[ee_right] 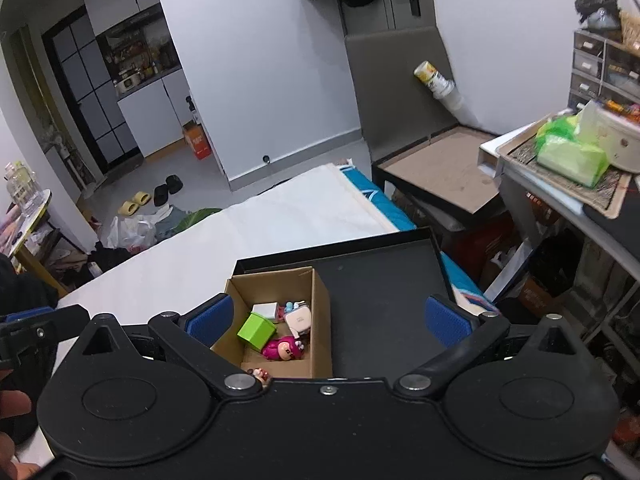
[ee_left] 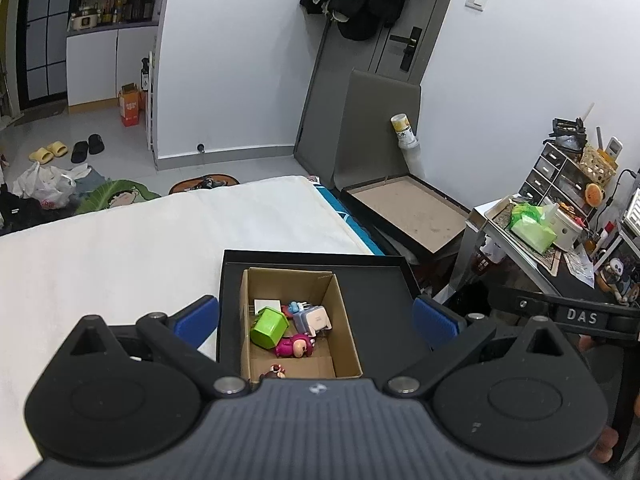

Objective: Organize rigid objects

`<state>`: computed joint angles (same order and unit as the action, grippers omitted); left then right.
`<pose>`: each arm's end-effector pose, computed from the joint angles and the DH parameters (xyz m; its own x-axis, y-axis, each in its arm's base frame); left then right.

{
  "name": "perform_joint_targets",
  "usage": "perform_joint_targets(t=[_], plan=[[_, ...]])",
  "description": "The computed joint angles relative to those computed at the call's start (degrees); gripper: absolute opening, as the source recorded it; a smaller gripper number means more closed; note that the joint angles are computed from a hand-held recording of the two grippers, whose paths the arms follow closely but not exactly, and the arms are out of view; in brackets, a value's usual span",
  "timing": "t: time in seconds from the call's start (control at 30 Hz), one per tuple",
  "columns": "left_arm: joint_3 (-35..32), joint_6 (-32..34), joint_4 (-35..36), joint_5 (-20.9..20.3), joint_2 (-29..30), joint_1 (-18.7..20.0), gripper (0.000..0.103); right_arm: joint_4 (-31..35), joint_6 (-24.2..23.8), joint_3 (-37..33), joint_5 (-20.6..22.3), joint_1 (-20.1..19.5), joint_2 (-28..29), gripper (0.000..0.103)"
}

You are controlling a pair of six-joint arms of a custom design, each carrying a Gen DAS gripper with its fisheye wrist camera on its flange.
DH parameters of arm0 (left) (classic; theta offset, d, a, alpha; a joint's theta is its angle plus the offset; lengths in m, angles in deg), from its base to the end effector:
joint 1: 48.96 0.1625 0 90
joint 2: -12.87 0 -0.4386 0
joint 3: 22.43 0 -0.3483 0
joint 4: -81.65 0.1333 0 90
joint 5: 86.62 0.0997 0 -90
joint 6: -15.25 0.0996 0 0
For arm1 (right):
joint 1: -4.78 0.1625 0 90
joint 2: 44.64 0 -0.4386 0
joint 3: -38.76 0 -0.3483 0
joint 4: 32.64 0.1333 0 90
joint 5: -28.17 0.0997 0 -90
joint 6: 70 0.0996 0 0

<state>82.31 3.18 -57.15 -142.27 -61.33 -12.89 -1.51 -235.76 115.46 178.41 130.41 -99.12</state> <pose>-0.3248 -0.4710 0.3607 -0.7756 0.4339 -0.4585 0.6191 0.6645 -0.4184 0.3449 -0.4009 0.2886 -0.7986 0.2884 0.5282 -0.2795 0.5996 -0.7499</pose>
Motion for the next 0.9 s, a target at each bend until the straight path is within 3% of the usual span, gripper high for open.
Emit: perform_joint_targets(t=[0.13,0.9], plan=[[1.12,-0.41,0.08,0.58,-1.04,-0.82,0.102,-2.58,-2.78,1.86,1.25,1.78,-0.99,0.103],[6.49,-1.12,1.16,1.53,-5.21,-3.67,0.102,-5.04,2.97,9.61,3.97,5.23,-4.24,0.103]])
